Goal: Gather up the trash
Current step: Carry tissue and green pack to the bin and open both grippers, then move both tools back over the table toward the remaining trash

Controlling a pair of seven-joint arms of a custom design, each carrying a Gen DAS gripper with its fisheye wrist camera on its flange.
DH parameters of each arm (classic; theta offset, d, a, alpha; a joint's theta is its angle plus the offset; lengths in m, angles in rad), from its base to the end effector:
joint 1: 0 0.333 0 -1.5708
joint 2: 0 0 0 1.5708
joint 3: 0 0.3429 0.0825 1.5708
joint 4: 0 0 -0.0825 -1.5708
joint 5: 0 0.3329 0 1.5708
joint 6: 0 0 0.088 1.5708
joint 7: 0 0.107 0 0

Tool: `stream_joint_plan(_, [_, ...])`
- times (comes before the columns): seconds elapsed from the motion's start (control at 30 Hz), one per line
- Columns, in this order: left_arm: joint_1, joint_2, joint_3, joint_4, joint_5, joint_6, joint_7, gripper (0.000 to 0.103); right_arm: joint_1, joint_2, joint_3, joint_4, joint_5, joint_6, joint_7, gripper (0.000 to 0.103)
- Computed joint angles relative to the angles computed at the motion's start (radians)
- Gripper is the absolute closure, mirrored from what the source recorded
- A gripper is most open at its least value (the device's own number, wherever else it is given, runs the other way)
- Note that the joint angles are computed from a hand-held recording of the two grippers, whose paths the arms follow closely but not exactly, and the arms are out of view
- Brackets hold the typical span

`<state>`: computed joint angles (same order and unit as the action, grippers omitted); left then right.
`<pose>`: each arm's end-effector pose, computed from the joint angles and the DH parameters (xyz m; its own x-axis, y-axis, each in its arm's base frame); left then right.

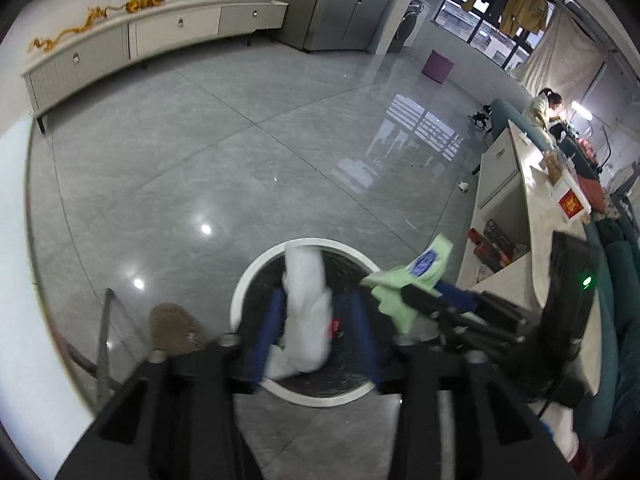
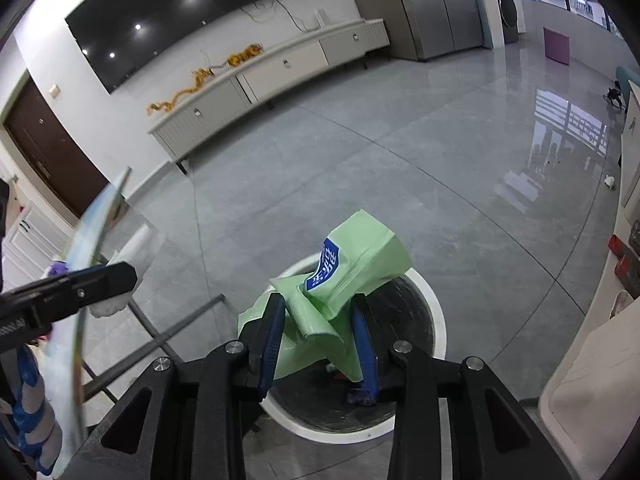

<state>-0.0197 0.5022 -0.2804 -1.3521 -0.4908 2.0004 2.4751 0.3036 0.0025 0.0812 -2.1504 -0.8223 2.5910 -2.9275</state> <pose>0.6564 -0.1851 0.5074 -0.8404 -0.4626 0.2825 -0.5405 0.6763 -0.5005 0.4847 0.2113 0.4970 -0.5892 -0.7409 -0.3225 -0.5155 0.6520 -0.5561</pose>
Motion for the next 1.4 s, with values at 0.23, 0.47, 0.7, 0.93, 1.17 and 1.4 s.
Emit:
stream_joint_plan(0.23, [0.002,0.029,-0.006,0.054,-0.006,-0.05,-0.014,0.046,-0.004,0.014,-0.009,-0.015,0.051,-0.01,-0.031,0.051])
stream_joint_plan(0.47, [0.046,-0.015,-0.005,0.03,-0.052,-0.09,0.026,0.046,0.005,-0.002,0.001,-0.006,0.066,-0.066,-0.007,0.045])
stream_joint_plan(0.7, [0.116,-0.089,0.022,-0.006,-0.141,-0.083,0.094,0.046,0.031,-0.014,0.03,0.065,0.038,-0.162,0.005,0.039])
stream_joint_plan(0.93, [0.207,-0.147,0.06,-0.029,-0.257,-0.056,0.171,0.046,0.085,0.021,0.055,0.221,-0.037,-0.263,-0.023,0.031])
stream_joint_plan(1.17, [0.3,-0.227,0.11,-0.094,-0.438,0.056,0.296,0.03,0.174,0.114,0.051,0.448,-0.115,-0.357,-0.112,0.021])
stream_joint_plan(1.4, [0.367,-0.247,0.157,-0.108,-0.639,0.207,0.351,0.014,0.288,0.261,0.009,0.719,-0.142,-0.424,-0.266,0.005])
